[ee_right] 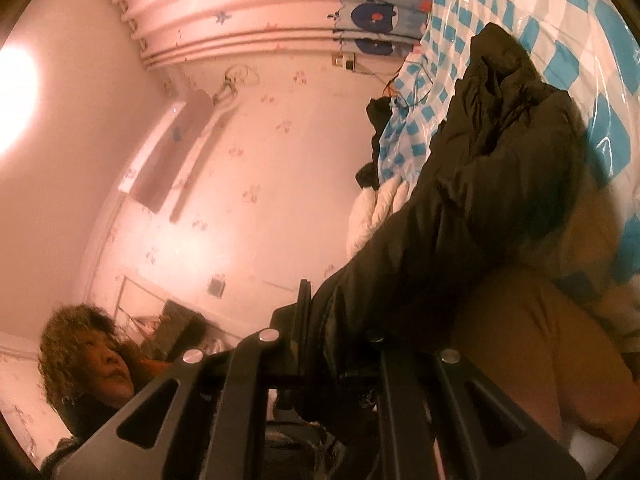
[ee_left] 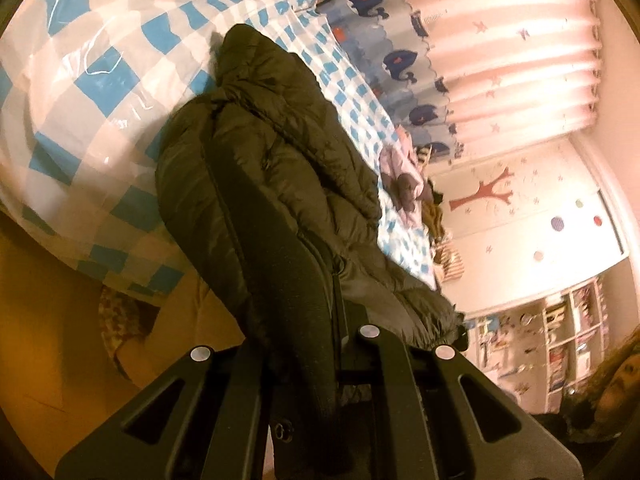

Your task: Fold large clothes

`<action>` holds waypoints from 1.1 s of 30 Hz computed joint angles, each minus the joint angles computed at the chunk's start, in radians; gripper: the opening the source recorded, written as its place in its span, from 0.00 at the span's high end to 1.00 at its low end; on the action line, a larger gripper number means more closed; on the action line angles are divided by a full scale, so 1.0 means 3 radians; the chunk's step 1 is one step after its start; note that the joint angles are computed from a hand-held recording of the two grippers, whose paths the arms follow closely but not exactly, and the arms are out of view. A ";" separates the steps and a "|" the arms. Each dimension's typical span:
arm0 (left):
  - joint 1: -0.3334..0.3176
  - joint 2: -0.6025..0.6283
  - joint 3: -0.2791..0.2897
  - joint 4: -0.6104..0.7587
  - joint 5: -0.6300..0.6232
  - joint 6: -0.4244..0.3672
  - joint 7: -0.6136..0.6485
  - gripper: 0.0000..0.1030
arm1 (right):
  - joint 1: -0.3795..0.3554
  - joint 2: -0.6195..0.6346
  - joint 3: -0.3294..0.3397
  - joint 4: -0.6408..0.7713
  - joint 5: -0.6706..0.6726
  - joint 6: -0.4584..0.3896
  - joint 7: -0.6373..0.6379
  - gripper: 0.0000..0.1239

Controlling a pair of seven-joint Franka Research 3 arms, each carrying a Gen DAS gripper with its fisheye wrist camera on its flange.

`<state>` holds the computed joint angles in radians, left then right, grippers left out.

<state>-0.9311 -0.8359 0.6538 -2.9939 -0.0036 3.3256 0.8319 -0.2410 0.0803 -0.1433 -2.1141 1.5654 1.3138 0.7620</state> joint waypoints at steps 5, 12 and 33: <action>-0.0128 0.0172 0.0122 0.0191 0.0133 0.0168 -0.0020 0.95 | 0.0024 0.0135 0.0066 0.0251 0.0185 0.0053 0.0051 0.91; -0.0234 0.0222 0.0346 0.0228 0.0302 0.0278 -0.0071 0.95 | 0.0031 0.0239 0.0162 0.0438 0.0241 0.0147 0.0121 0.91; -0.0111 0.0336 0.0414 0.0004 0.0753 0.0567 -0.0663 0.95 | 0.0024 0.0119 0.0096 0.0117 0.0221 0.0092 -0.0023 0.91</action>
<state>-0.9644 -0.7352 0.7781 -2.9928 0.2225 3.4958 0.6332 -0.2337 0.1160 -0.1145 -2.0789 1.6316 1.3414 0.7552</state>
